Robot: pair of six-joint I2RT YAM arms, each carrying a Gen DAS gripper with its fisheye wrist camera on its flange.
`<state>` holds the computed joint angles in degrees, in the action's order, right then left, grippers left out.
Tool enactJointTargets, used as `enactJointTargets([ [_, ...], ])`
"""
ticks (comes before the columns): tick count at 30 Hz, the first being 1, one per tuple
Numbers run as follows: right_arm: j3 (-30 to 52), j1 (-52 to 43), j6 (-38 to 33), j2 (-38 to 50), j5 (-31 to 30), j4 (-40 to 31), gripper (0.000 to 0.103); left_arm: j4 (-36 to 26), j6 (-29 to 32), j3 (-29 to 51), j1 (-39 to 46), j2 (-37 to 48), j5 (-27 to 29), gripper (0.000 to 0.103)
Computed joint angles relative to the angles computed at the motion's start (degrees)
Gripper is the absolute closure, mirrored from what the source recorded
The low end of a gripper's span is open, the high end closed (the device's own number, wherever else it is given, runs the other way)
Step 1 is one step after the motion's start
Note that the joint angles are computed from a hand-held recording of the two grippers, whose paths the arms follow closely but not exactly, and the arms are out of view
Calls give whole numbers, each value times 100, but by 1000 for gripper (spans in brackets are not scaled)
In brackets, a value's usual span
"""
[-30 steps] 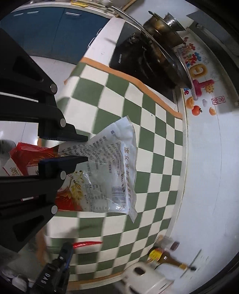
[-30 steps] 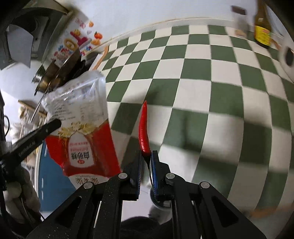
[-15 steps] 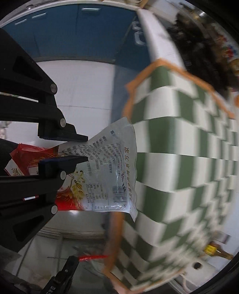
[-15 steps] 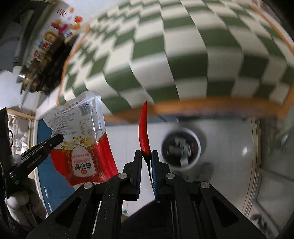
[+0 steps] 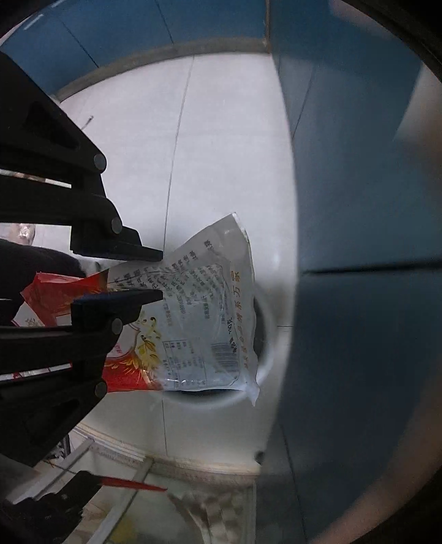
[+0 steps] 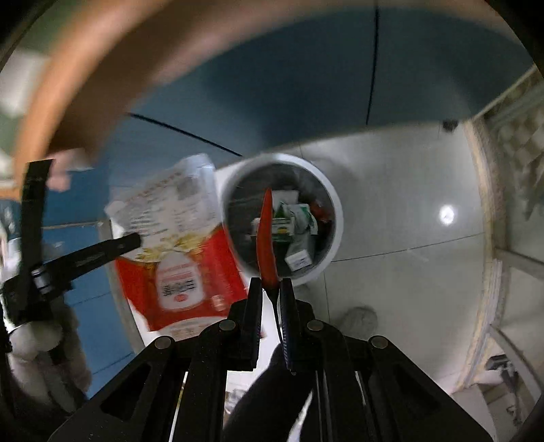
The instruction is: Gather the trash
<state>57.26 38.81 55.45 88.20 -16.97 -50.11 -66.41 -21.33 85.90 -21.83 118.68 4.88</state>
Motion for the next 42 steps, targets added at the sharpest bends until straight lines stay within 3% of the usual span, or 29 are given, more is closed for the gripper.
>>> enactJointTargets([
  [3, -700, -160, -143, 664, -70, 1221, 92, 731, 45, -3, -139, 897, 84, 77],
  [7, -1004, -282, -242, 1693, -269, 2435, 92, 950, 35, 375, -297, 1583, -5, 75],
  [8, -953, -298, -298, 1953, -317, 2618, 92, 985, 13, 405, -272, 1638, 50, 68],
  [11, -717, -311, -382, 2485, -491, 2838, 92, 1230, -141, 192, -251, 1401, 82, 20],
  [15, -427, -215, -331, 2821, -702, 2808, 91, 1255, -233, -152, -215, 873, -42, 1],
  [16, -297, -255, -393, 2922, -710, 2707, 87, 1288, -243, -267, -198, 745, -95, 1],
  [18, -196, -237, -367, 2877, -570, 2538, 47, 1383, -330, -574, -249, 329, -250, 1],
  [20, -259, -197, -336, 2708, -418, 2476, 34, 1522, -314, -906, -202, -55, -450, 1],
  [22, -347, -149, -235, 2518, -321, 2425, 28, 1464, -296, -1068, -190, -363, -542, 1],
  [26, -147, 97, -278, 1984, 458, 1494, 0, 1344, -335, -1583, -107, -1185, -620, 1],
  [34, 281, 754, 91, 458, 1394, -511, 0, 259, -738, -1677, -377, -2642, -673, 1],
  [38, 982, 1113, 326, -222, 1642, -1832, 0, -763, -989, -1133, -700, -3201, -747, 1],
  [42, 2272, 1564, 655, -595, 1911, -3414, 0, -2098, -1384, -8, -1137, -3552, -869, 1],
])
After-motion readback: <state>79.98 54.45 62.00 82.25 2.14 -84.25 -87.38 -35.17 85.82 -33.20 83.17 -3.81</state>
